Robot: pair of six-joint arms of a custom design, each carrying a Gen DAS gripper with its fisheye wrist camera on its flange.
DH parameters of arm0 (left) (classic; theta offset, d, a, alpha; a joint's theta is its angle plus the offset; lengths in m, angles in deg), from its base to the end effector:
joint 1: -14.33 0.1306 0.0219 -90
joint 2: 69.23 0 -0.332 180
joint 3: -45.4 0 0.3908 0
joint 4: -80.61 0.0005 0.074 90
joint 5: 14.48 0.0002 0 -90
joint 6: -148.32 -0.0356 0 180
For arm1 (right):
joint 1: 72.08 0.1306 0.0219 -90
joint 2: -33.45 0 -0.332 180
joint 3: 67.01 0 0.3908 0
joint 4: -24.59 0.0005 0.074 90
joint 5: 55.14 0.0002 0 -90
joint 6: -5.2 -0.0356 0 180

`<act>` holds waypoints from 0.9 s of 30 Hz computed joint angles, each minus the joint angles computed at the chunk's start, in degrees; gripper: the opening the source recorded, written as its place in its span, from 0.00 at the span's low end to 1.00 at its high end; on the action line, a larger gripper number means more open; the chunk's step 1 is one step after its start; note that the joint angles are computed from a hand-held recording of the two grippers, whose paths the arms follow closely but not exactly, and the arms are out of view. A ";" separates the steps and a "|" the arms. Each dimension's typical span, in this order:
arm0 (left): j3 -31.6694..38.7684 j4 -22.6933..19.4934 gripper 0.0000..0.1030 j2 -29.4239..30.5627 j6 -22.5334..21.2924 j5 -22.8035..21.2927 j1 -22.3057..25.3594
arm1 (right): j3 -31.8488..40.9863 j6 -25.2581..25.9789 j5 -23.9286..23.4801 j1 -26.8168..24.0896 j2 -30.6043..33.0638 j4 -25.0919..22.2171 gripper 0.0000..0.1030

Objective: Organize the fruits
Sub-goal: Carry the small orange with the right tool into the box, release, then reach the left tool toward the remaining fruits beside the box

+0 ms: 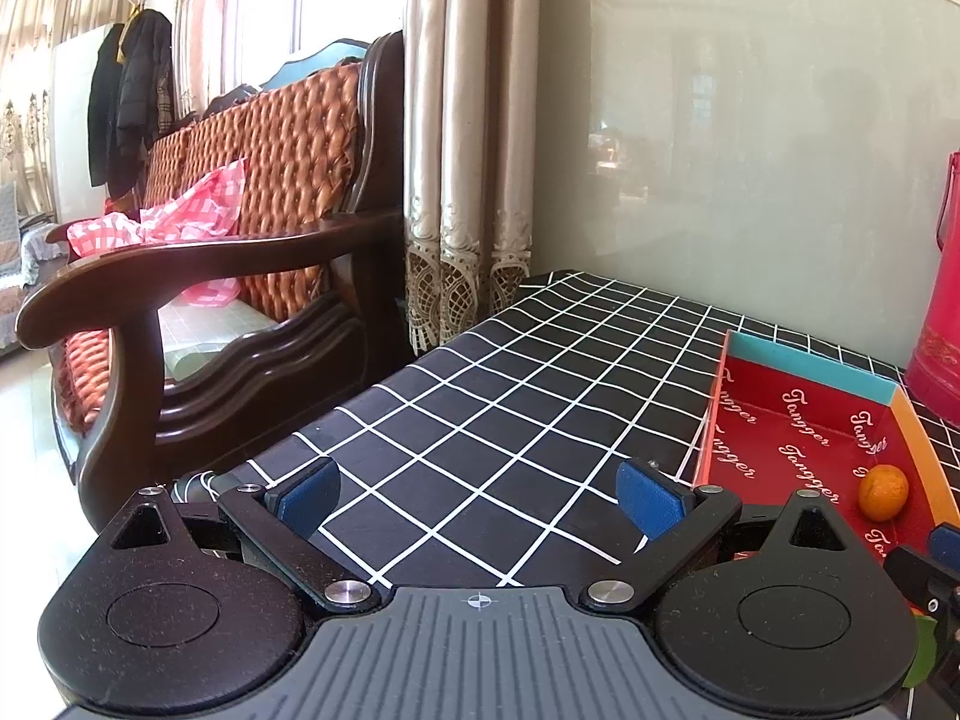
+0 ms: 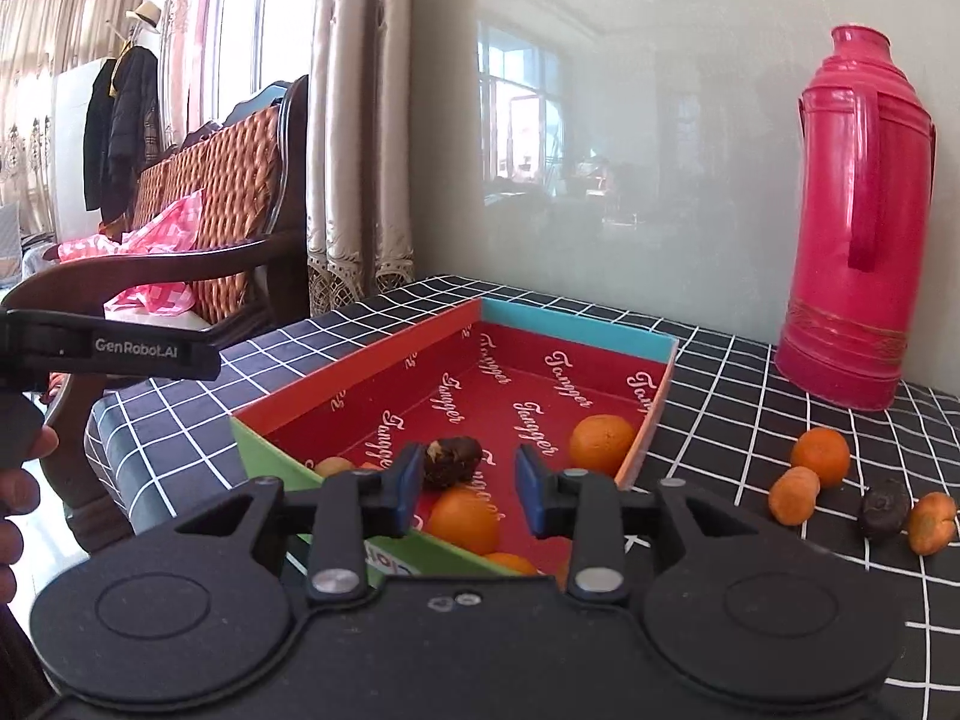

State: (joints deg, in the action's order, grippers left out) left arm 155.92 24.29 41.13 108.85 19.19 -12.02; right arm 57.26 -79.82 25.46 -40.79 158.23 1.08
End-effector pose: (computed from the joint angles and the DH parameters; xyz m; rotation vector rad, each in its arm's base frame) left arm 0.5329 -0.2314 0.3650 -0.7581 1.9404 0.4734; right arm 0.5968 0.3690 0.3552 -0.7277 1.8772 0.4580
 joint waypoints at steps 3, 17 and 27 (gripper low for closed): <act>0.08 -0.03 0.95 0.05 -0.14 -0.12 -0.02 | -0.97 -0.43 0.72 -0.06 -0.56 1.17 0.38; 0.78 0.69 0.95 0.68 -1.39 -0.57 -0.46 | -7.13 -3.93 19.44 -0.42 -3.60 13.87 0.88; 3.41 7.69 0.95 3.15 -10.17 -0.40 -2.77 | -4.05 -11.48 33.53 -2.86 -2.25 6.39 0.90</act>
